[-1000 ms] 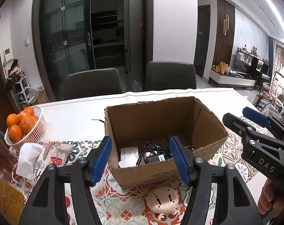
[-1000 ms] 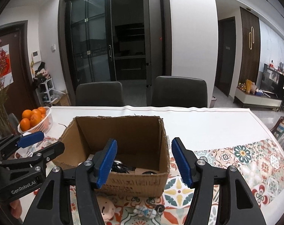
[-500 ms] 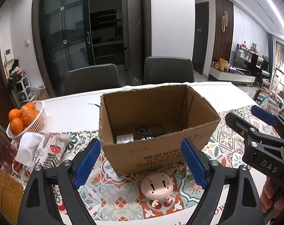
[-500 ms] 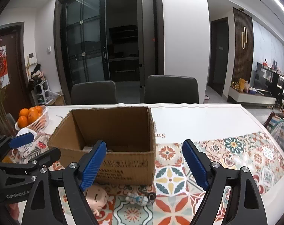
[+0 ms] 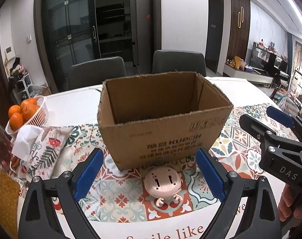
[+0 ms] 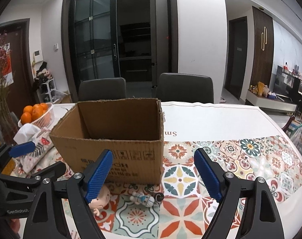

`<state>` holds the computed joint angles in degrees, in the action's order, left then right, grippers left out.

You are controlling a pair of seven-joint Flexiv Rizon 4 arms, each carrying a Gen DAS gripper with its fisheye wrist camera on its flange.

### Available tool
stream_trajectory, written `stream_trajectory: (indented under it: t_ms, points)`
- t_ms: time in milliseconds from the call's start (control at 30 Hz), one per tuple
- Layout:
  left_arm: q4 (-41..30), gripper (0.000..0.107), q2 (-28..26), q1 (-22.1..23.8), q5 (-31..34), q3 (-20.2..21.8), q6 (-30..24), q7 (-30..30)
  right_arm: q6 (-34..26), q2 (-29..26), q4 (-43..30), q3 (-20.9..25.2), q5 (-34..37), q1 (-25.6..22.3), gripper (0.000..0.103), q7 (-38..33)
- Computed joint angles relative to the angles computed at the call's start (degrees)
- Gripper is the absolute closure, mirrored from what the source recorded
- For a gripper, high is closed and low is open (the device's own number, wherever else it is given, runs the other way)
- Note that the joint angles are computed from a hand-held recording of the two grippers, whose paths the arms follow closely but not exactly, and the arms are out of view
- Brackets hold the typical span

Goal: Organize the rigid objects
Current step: 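Move both tools back toward the pink doll and small figurine, then grasp the pink round doll with the left tool while the right tool grasps the blue-white figurine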

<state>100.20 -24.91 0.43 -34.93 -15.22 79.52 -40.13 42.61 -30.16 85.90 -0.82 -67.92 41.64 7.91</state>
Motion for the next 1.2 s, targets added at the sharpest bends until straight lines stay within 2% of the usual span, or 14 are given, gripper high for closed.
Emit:
stream_trajectory:
  t_ms: [533, 800, 1200]
  points:
    - [1.5, 0.012, -1.3, -1.8, 4.0, 2.8, -3.3, -5.0, 3.1, -0.5, 2.6, 0.5, 1.7, -1.1, 0.019, -3.2]
    - [0.5, 0.012, -2.7, -3.3, 8.1, 4.9, -4.8, -8.0, 5.2, -1.4, 3.2, 0.4, 3.2, -1.4, 0.019, -5.4]
    - [-1.2, 0.012, -4.8, -4.0, 12.1, 6.1, -7.6, -10.4, 6.7, -2.9, 3.0, 0.6, 8.7, -1.9, 0.019, -11.0]
